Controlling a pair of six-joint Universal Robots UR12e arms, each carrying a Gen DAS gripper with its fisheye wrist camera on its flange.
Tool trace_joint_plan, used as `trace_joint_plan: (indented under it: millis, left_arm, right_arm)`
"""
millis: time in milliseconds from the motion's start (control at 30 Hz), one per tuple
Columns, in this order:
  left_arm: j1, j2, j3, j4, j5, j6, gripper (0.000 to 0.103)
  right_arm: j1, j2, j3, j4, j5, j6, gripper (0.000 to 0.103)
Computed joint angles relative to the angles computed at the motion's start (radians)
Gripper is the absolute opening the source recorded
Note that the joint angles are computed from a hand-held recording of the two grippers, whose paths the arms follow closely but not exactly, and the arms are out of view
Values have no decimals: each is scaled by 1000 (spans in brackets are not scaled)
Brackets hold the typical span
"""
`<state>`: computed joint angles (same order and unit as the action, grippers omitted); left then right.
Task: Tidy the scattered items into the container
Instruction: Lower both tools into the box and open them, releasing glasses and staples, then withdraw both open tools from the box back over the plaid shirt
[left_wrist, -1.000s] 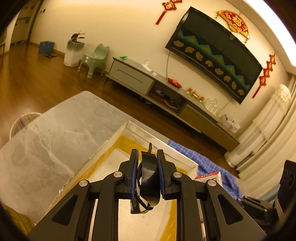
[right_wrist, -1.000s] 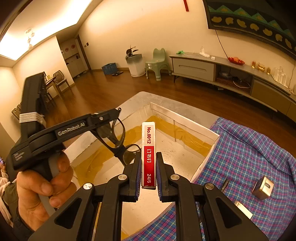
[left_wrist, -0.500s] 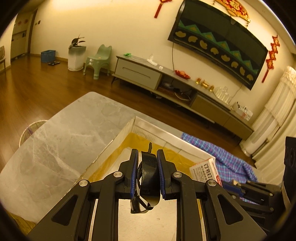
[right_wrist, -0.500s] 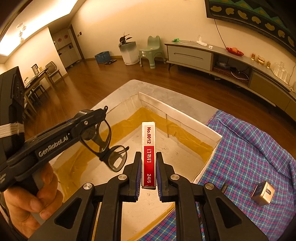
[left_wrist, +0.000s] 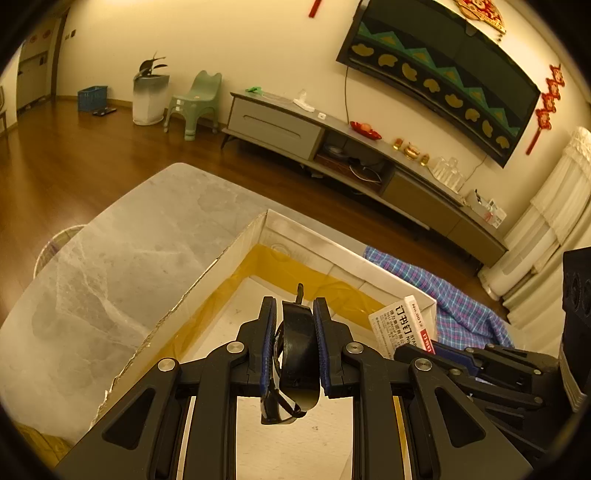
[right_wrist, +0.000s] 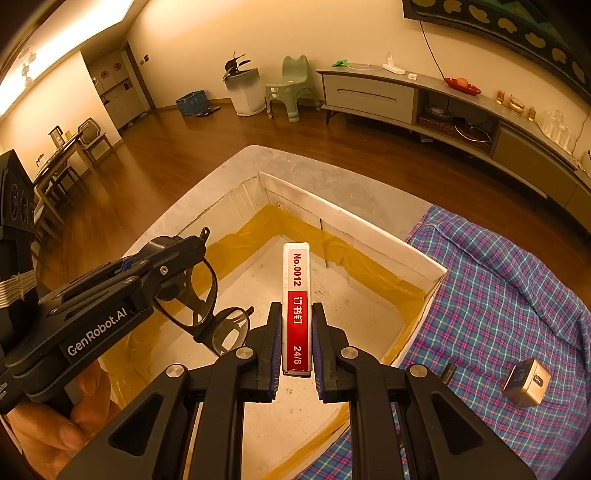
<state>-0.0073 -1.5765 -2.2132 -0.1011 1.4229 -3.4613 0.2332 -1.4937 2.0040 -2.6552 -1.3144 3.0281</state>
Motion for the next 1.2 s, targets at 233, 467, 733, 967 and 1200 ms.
trace_joint_plan:
  millis: [233,467,733,967,1200]
  left_arm:
    - [14,-11,5,-1,-40,-19,20]
    - [21,-33,6,-5,-71,-60,21]
    - [30,-27,-2,3,-84,-80,37]
    - [30,-5,-10,-3,-79,-83,39]
    - [33,29,-29,-1,-72,-64,39]
  right_arm:
    - [6,14,-19,19,-16,10,15]
    - [8,31,-30,33,-27,31,18]
    - [-7,27,-17,50,-24,45,22]
    - [-7,-3,1,72,-15,28,22]
    - [-2,-50,32,81,5,17,22]
